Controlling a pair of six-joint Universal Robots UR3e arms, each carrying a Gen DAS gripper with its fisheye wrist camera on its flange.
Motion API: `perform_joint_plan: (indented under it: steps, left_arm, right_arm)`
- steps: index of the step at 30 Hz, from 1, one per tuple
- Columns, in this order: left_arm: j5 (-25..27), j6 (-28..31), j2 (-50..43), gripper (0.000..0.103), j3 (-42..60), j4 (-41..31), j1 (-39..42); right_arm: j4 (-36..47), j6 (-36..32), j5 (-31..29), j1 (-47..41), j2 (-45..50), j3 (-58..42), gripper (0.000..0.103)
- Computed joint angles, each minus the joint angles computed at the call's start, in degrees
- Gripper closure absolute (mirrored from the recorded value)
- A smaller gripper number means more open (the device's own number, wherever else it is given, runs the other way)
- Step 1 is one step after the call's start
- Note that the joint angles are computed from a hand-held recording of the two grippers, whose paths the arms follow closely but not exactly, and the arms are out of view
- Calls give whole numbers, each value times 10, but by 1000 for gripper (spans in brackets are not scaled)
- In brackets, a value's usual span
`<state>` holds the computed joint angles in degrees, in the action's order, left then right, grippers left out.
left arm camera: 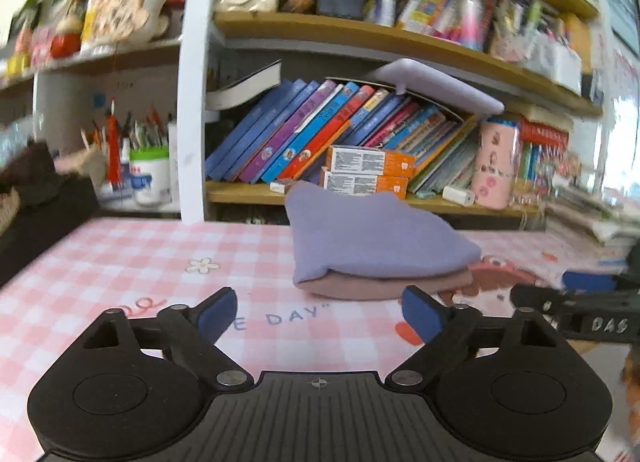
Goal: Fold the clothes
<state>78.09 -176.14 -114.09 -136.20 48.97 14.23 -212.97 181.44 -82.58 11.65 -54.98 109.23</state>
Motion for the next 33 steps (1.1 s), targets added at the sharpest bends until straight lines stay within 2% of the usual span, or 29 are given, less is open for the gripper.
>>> perform_joint_plan:
  steps: [5,11,20,26,33]
  left_arm:
    - [20,2,-16,9,-4,19,-15]
    - [33,-1,-37,7,-11,61,-19]
    - [42,-6,-43,0,-17,76,-19]
    - [55,11,-31,0,2,22,-33]
    - [51,-1,-27,0,1,11,-25]
  right_arm:
    - [-49,-15,-38,21,10,20,8]
    - [-59,-30,-51,31,21,16,0]
    - [-22,-41,-69,42,21,-1,0]
    - [-27,-33,-86,47,23,-1,0]
    - [-17,-35,-90,49,23,-6,0]
